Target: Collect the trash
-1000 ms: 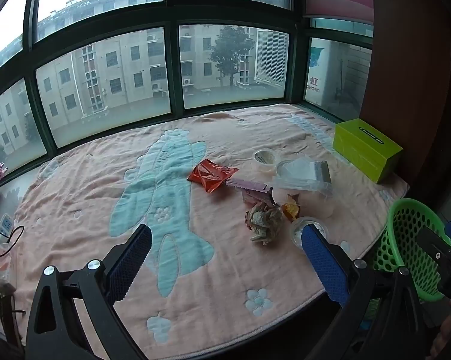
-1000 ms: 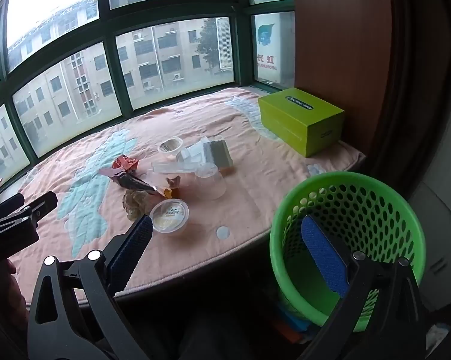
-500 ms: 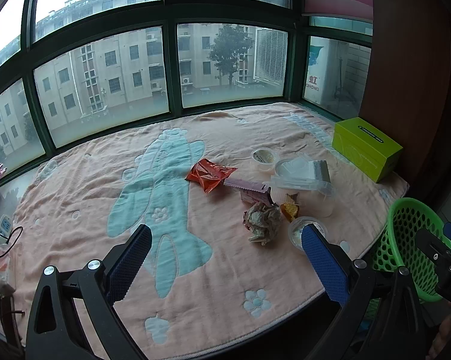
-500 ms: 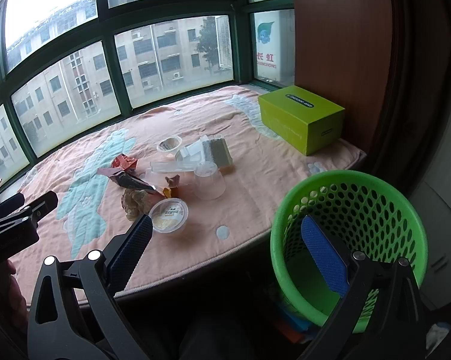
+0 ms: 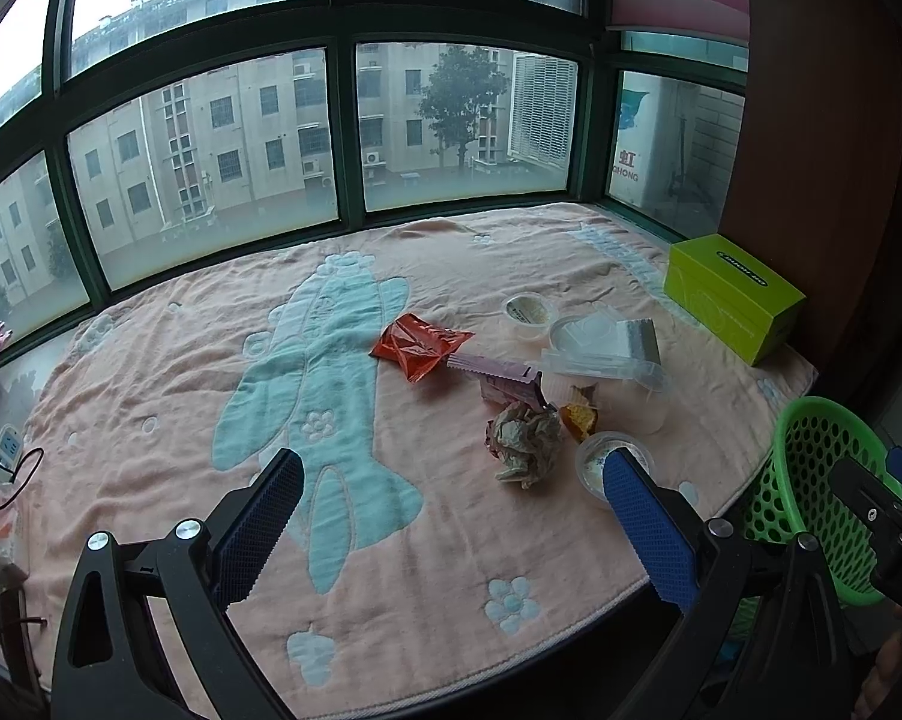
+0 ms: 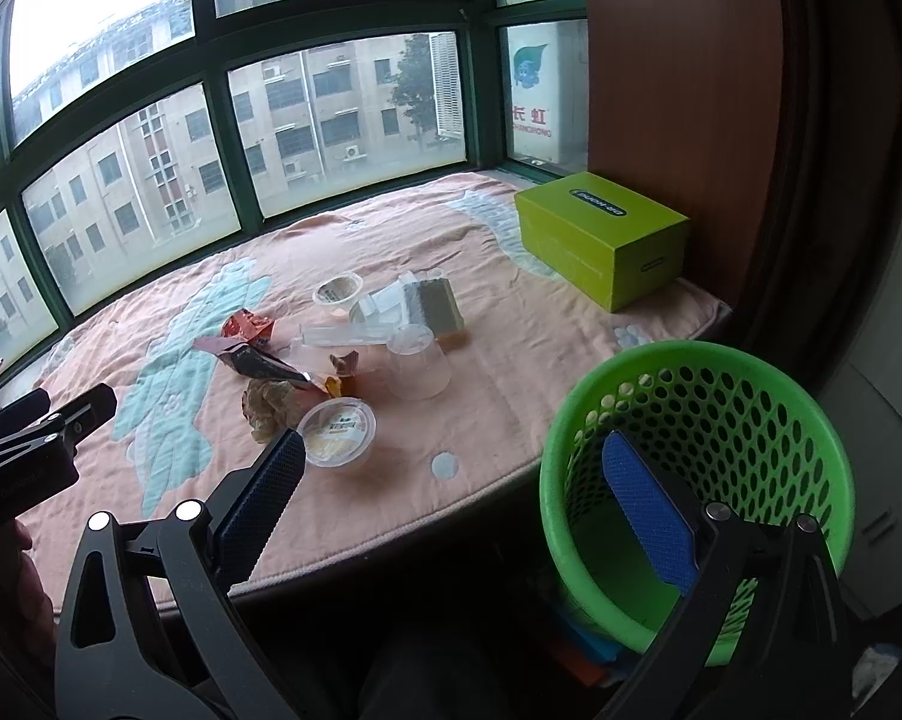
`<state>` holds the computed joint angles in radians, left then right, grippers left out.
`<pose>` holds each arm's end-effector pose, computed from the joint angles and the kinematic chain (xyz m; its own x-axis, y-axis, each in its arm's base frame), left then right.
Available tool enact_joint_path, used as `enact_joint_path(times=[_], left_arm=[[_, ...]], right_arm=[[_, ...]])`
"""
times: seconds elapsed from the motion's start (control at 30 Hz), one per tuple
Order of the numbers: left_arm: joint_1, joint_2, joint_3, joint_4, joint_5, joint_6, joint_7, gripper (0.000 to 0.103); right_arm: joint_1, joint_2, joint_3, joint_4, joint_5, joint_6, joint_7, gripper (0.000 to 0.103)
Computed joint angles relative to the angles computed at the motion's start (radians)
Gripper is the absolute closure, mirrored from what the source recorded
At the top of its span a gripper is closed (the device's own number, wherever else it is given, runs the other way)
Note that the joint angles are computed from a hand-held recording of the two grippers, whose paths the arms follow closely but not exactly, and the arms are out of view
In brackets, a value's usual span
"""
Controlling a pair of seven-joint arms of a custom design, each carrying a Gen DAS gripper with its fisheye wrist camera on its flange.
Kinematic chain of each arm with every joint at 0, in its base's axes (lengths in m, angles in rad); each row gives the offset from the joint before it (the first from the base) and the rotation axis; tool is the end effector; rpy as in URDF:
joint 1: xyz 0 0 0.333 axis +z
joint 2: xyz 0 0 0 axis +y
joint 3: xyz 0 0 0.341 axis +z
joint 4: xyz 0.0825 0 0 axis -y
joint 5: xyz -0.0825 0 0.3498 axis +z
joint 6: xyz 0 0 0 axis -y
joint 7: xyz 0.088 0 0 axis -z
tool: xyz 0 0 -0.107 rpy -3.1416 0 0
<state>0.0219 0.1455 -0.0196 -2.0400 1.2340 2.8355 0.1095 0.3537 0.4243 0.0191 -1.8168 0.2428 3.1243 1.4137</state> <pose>0.5794 -0.0469 0.4641 0.3682 -0.9298 0.0015 -0.5872 -0.2338 -0.7749 0.6396 0.2256 0.4551 0.3135 -0.9465 -0.0766 -0.6224 -0.1439 -0.7694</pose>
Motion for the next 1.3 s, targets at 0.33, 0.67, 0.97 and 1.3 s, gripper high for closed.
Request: enact_joint_path(times=[0.33, 0.67, 0.97, 1.3], left_arm=[[-0.001, 0.0, 0.0, -0.002, -0.004, -0.002, 0.001, 0.006], [-0.001, 0.001, 0.0, -0.002, -0.008, -0.002, 0.003, 0.006], [0.001, 0.014, 0.004, 0.004, -0.024, 0.004, 0.02, 0.006], [0.005, 0.04, 0.011, 0.029, -0.083, 0.008, 0.077, 0.006]], right_arm=[[0.005, -0.001, -0.007, -0.002, -0.003, 0.0, 0.005, 0.005], [0.007, 0.003, -0.01, -0.001, -0.004, 0.0, 0.009, 0.005], [0.008, 0.007, -0.012, 0.001, -0.007, -0.001, 0.013, 0.005], [0.008, 0.034, -0.013, 0.036, -0.012, -0.022, 0.018, 0.005]])
